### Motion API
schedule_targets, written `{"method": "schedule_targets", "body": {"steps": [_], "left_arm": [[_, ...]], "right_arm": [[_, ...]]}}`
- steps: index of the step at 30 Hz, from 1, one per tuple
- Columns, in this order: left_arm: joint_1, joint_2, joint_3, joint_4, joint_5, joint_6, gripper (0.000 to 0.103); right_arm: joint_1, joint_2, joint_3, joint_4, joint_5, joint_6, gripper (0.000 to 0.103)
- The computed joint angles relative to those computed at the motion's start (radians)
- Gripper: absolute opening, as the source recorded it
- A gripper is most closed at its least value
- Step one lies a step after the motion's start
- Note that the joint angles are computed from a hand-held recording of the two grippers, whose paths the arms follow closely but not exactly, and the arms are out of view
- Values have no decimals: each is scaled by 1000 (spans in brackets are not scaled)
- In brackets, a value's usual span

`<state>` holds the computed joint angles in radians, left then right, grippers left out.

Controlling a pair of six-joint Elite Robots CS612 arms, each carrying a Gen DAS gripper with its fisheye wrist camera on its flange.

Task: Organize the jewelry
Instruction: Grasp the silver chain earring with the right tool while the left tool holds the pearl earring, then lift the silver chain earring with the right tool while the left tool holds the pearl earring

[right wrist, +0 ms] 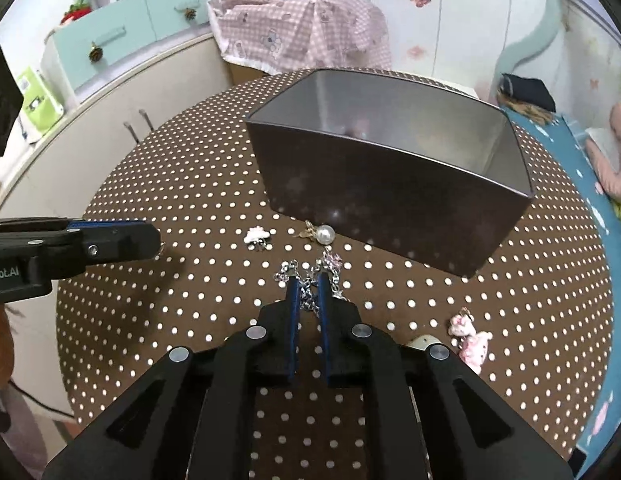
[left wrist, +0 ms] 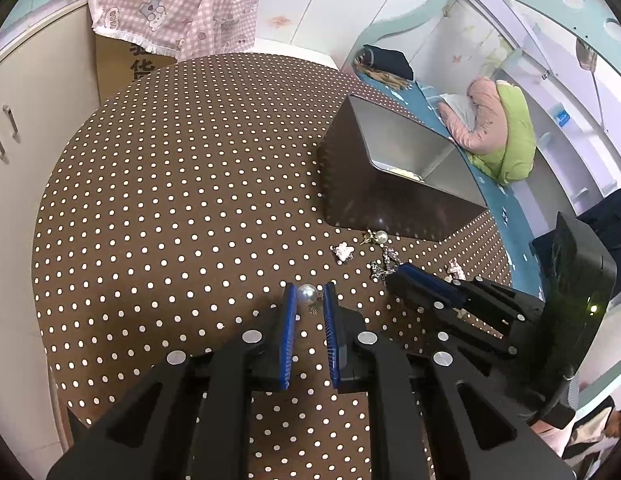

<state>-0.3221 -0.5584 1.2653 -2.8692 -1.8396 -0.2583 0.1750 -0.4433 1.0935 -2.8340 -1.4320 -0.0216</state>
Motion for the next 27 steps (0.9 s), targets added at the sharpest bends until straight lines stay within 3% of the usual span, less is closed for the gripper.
{"method": "schedule_targets", "body": {"steps": [2, 3, 4, 5, 8, 11, 13, 15, 17, 19, 27], "left_arm": [[1, 2, -3, 2, 0, -3, 12], [1, 3, -5, 3, -2, -5, 12], [2, 4, -7, 5, -3, -5, 12], [2, 6, -9, 7, -5, -4, 12], [3, 9, -13, 12, -4, -2, 12], [3, 15, -22, 28, -4, -6, 12], [3, 18, -24, 29, -6, -8, 12], [4, 21, -29, 29, -7, -5, 12], [2, 23, -32, 29, -8, -2, 12], [1, 26, -36, 30, -11, 3, 12], [-7, 31, -47, 43, -10, 9, 12]], "right_arm": [[6, -4, -3, 22, -35, -6, 17], [10, -5, -6, 30, -56, -16, 37], [12, -4, -6, 28, -69, -23, 73], [14, -1, -8, 16, -90, -24, 85], [13, 6, -10, 9, -95, -15, 86], [11, 10, -7, -22, -94, -25, 77], [8, 3, 10, -52, -95, -26, 30], [-1, -6, 20, -41, -96, 0, 11], [-13, -10, 30, -44, -55, 19, 10], [-13, -16, 40, -42, -64, 27, 4], [-14, -49, 105, -103, -77, 12, 2]]}}
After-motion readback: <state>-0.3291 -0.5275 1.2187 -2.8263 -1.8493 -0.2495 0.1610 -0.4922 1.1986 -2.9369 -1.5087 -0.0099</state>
